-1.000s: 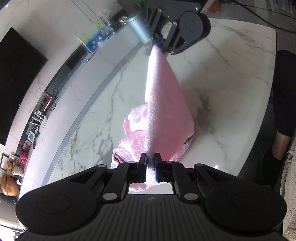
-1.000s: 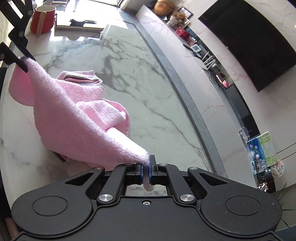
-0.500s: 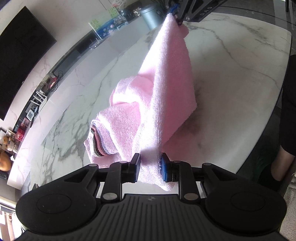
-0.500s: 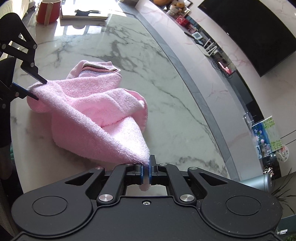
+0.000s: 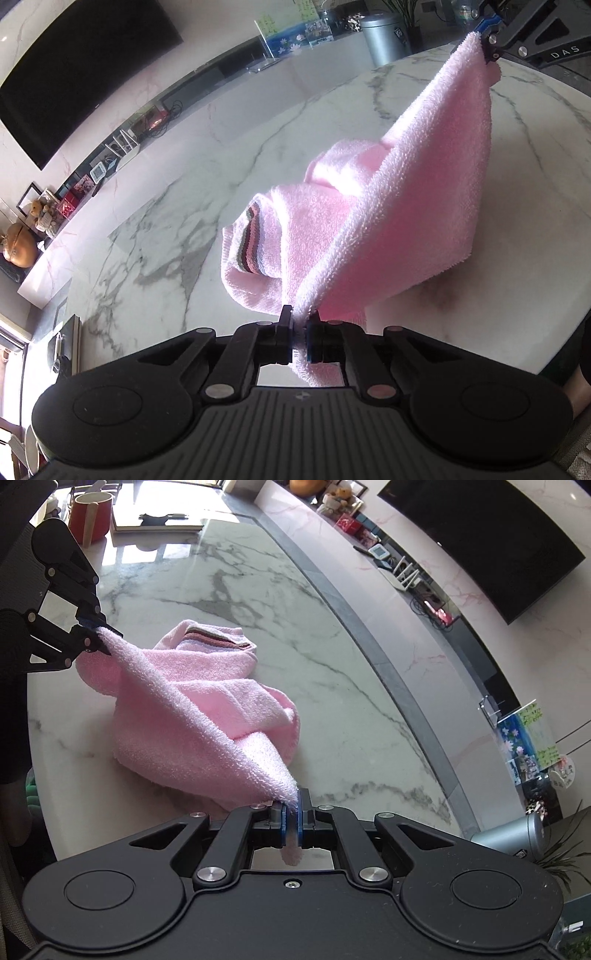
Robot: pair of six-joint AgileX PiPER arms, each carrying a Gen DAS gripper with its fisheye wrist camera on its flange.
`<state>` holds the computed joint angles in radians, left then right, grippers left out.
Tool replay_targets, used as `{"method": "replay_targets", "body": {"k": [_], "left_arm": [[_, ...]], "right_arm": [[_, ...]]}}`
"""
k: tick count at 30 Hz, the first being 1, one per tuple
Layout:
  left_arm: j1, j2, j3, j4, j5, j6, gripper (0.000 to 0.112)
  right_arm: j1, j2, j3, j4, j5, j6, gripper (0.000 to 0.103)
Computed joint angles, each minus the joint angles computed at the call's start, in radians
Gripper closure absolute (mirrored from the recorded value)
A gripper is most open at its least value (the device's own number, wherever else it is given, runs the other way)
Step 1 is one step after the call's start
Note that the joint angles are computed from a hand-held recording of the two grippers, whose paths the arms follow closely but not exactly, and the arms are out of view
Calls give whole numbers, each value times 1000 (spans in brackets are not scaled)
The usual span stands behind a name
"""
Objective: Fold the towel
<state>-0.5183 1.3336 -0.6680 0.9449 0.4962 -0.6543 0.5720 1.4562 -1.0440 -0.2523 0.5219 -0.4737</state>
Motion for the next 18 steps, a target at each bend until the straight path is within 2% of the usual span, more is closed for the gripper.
{"method": "replay_targets", "body": {"k": [5, 10, 15, 18], "left_arm": [[14, 2, -173, 35, 74, 110, 108], [13, 24, -394, 68, 142, 239, 108], [-27, 54, -583, 157, 187, 271, 108], [-46, 78, -657, 185, 199, 294, 108]], "right_arm": [[25, -16, -66, -130, 12, 138, 101], [47, -22, -209, -291, 38, 275, 101], [78, -24, -361, -486, 63, 430, 101], [82, -14, -430, -541, 86, 444, 101]]}}
